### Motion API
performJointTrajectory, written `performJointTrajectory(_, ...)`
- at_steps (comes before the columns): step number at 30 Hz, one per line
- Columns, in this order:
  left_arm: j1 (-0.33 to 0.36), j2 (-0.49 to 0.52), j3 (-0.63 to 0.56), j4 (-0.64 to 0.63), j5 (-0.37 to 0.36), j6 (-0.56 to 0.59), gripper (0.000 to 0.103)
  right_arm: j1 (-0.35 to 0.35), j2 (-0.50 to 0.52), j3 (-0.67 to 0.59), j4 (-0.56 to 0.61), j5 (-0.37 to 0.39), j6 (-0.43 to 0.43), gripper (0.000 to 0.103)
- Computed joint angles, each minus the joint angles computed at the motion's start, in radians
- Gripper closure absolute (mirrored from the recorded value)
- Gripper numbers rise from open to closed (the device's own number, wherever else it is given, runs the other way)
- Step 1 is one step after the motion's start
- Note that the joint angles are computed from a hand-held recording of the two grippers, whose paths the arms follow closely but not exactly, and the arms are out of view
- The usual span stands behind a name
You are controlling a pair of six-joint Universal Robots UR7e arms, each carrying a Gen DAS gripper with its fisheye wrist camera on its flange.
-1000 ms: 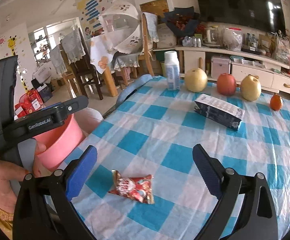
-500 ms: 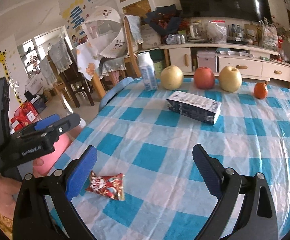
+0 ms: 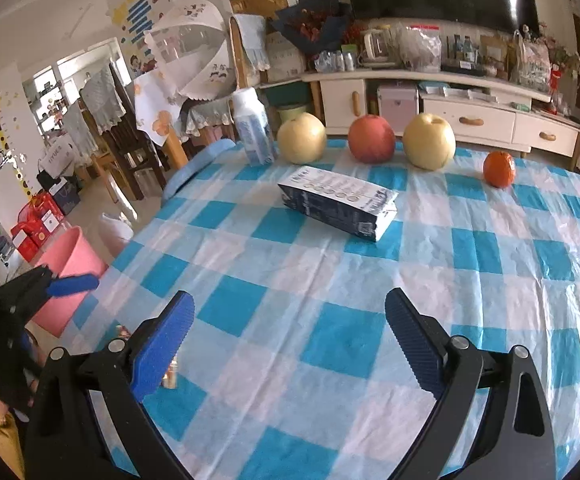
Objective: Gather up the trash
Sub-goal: 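Move the left tool over the red snack packet while the right tool nears the grey carton, then grasp the grey milk carton with the right tool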
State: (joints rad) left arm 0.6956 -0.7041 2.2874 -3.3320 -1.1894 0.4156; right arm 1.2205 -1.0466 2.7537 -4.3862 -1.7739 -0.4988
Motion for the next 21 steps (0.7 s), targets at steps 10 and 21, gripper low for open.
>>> performJointTrajectory(10, 0.034, 0.024, -0.04, 0.147, 0.006, 0.018, 0.01, -0.102, -0.127, -0.12, 0.267, 0.034, -0.059, 0.008)
performJointTrajectory(21, 0.057, 0.045, -0.085, 0.263, -0.065, -0.024, 0.01, -0.113, -0.173, -0.279, 0.472, 0.078, -0.063, 0.008)
